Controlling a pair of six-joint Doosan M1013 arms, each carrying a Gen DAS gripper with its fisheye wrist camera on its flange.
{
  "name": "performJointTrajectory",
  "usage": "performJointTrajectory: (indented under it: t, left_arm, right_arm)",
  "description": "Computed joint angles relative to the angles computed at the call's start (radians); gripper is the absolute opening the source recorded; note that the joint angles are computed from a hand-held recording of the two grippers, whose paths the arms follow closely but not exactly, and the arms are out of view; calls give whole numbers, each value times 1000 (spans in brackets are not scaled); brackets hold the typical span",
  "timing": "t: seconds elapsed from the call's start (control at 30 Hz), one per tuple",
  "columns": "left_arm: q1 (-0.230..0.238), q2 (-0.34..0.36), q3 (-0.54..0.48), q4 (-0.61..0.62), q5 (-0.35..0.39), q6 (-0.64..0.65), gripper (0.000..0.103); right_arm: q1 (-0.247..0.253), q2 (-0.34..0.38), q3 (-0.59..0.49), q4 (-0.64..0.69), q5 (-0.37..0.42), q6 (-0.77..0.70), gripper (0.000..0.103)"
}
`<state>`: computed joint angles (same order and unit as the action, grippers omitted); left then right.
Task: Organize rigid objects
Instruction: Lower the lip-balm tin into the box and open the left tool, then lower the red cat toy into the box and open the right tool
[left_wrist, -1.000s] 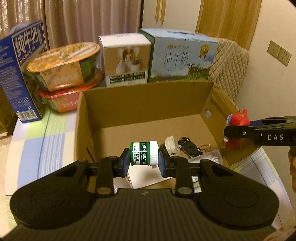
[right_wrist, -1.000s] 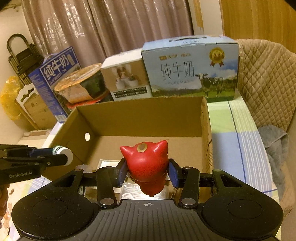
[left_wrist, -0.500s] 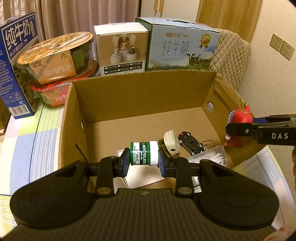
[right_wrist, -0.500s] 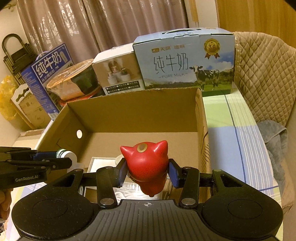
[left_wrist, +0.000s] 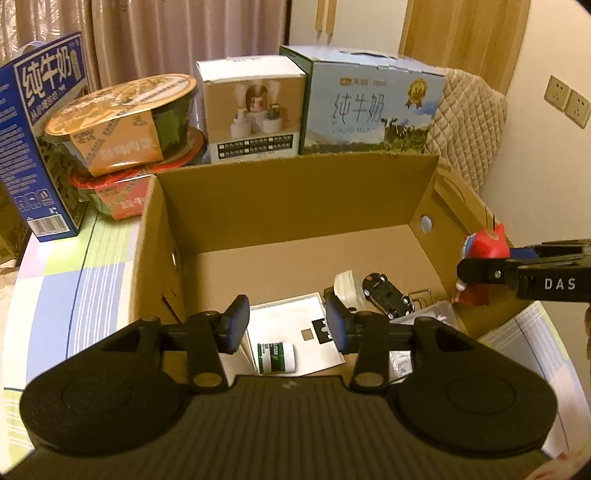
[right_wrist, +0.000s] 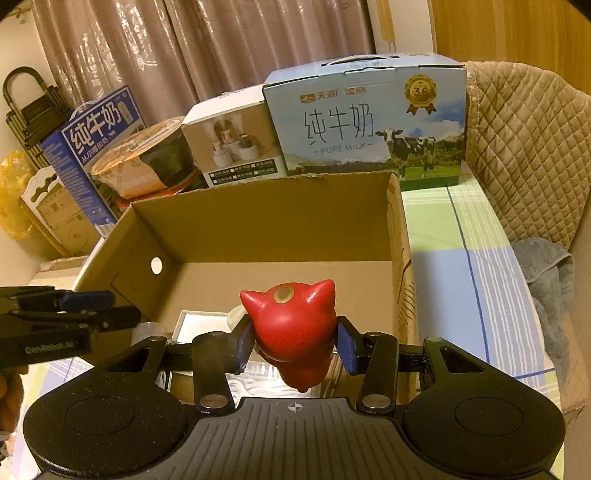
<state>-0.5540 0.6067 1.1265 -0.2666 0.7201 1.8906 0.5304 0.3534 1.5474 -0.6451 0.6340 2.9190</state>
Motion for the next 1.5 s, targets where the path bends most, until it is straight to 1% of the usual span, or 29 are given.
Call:
performJointTrajectory:
  t: [0.3,0.8,1.3,1.37,1.43,1.5]
  left_arm:
    - [5,-17,17,-1,-12,4,40]
    - [8,-15,17,-18,-4,14,40]
    - [6,-21,24,-22,-9,15,40]
    - [6,-25,28,-19,-17,10,40]
    - [7,-30,33,-18,-21,9,40]
    - [8,-37,38,-20,-26,7,40]
  right_arm:
    - [2,-1,-4,-1,10,2,43]
    - [1,8,-10,-25,34,30,43]
    - [0,8,-3,-28,39,9,44]
    - [1,5,-1,-41,39,19,48]
    - [3,-3,8,-69,27,50,56]
    - [7,-7,8,-87,29,58,57]
